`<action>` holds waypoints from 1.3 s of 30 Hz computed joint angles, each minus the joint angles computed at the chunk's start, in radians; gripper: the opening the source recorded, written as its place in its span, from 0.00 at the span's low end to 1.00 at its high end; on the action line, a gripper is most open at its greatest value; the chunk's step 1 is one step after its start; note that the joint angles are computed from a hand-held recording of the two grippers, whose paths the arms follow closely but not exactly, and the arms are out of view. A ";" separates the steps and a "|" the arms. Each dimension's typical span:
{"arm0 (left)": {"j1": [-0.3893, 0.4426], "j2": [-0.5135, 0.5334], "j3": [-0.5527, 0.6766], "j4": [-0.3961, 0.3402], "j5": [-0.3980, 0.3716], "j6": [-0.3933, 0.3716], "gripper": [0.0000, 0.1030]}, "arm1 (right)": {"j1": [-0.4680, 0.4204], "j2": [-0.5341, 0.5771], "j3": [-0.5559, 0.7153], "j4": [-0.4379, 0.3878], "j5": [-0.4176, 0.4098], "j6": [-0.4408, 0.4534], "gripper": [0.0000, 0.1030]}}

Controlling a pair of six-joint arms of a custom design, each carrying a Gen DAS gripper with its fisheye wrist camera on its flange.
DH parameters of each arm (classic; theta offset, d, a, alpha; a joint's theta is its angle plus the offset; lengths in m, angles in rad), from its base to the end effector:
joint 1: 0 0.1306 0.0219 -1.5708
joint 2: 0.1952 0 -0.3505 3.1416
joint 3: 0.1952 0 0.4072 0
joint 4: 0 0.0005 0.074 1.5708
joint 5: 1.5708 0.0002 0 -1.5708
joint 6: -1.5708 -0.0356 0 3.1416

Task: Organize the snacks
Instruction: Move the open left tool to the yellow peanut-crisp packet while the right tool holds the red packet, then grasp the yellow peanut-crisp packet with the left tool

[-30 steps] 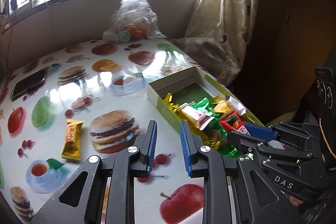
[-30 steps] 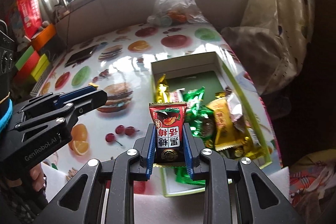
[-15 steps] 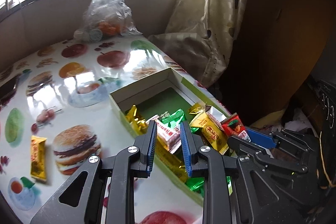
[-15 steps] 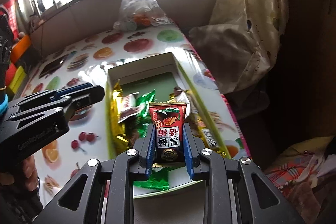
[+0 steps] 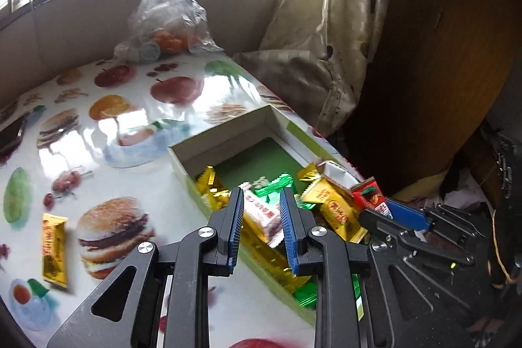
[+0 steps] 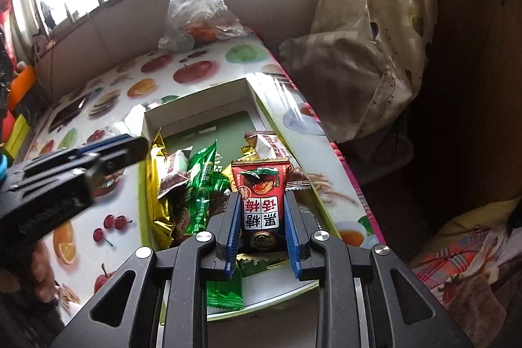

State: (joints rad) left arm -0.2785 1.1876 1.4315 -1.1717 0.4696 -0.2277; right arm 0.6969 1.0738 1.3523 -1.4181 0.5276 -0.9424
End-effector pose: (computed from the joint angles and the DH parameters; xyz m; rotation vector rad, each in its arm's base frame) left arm 0.3942 -0.1300 0.4885 0.8016 2.3206 -0.6060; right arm 0.2824 0.2123 0.4820 0.4475 2.4336 -0.0599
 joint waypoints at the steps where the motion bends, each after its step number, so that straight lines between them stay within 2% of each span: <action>1: 0.009 -0.004 0.000 0.002 0.002 -0.003 0.23 | 0.001 -0.001 0.000 0.002 0.001 0.001 0.23; 5: 0.071 -0.019 0.000 -0.002 0.063 -0.024 0.23 | 0.015 -0.003 0.001 0.029 0.013 0.007 0.23; 8: 0.110 -0.033 -0.007 0.005 0.071 -0.042 0.23 | 0.022 0.015 0.016 0.032 0.002 0.014 0.23; 11: 0.148 -0.020 0.003 -0.006 0.042 -0.071 0.23 | 0.029 0.032 0.029 0.040 0.000 0.022 0.23; 13: 0.172 -0.019 -0.005 0.013 -0.018 -0.111 0.23 | 0.032 0.037 0.031 0.050 -0.004 0.027 0.23; 15: 0.204 0.002 0.000 0.005 -0.033 -0.130 0.27 | 0.035 0.042 0.031 0.057 -0.007 0.032 0.23; 17: 0.238 0.023 0.006 0.003 -0.038 -0.122 0.40 | 0.034 0.047 0.031 0.061 -0.013 0.031 0.23; 20: 0.269 0.048 0.009 0.000 -0.052 -0.143 0.43 | 0.036 0.052 0.033 0.065 -0.019 0.033 0.23; 29: 0.295 0.106 0.004 0.032 -0.185 -0.143 0.44 | 0.046 0.062 0.045 0.070 -0.014 0.044 0.23; 39: 0.283 0.152 0.009 0.014 -0.232 -0.143 0.44 | 0.044 0.064 0.047 0.076 -0.020 0.043 0.23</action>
